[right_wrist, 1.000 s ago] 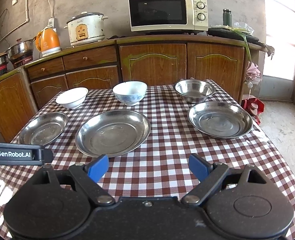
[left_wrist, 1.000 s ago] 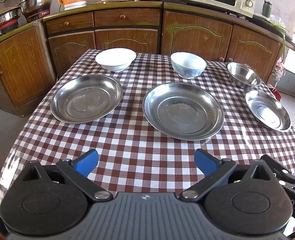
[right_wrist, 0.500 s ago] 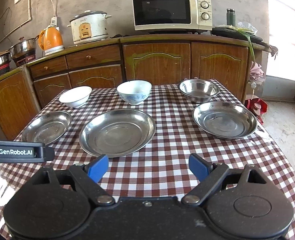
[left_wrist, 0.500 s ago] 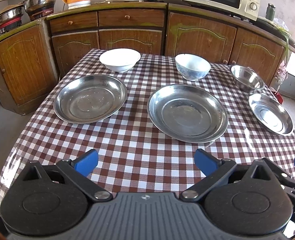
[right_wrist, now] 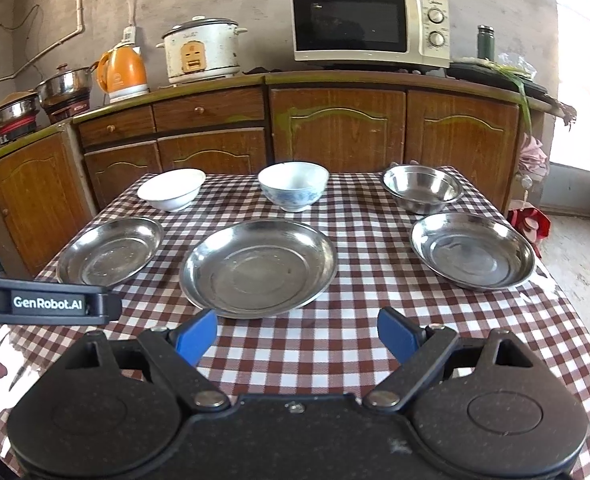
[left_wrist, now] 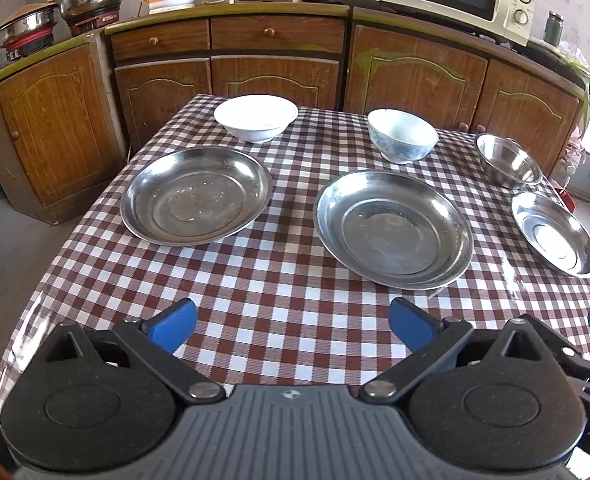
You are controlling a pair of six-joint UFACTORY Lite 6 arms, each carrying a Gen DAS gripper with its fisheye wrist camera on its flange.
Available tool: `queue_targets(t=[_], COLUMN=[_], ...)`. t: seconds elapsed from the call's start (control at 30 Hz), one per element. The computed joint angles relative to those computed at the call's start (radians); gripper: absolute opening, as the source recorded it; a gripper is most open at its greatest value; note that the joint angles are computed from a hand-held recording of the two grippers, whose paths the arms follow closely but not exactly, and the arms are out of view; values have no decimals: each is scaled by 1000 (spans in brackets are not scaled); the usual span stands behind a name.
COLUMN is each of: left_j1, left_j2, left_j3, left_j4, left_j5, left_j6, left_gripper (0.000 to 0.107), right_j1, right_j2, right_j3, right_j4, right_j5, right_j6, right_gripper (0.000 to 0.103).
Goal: Organize plates and bowls
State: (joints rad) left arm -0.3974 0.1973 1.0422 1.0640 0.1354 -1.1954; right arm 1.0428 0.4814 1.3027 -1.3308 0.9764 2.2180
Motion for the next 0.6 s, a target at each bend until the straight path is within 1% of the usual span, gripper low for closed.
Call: queue_targets(t=[0.4, 0.5, 0.6], left_j1=[72, 102, 139], left_j2=[31, 50, 81], left_j3=[34, 54, 87], left_j4=[31, 29, -8], left_j5=[-2, -6, -6], left_j6=[-17, -15, 23], left_gripper=[103, 103, 103], right_j1=[-39, -56, -71], right_j2=[145, 192, 260], right_j3=[217, 287, 388], right_j4=[-40, -54, -57], right_j5=[-50, -74, -92], right_j6=[-132, -167, -223], right_gripper=[103, 103, 103])
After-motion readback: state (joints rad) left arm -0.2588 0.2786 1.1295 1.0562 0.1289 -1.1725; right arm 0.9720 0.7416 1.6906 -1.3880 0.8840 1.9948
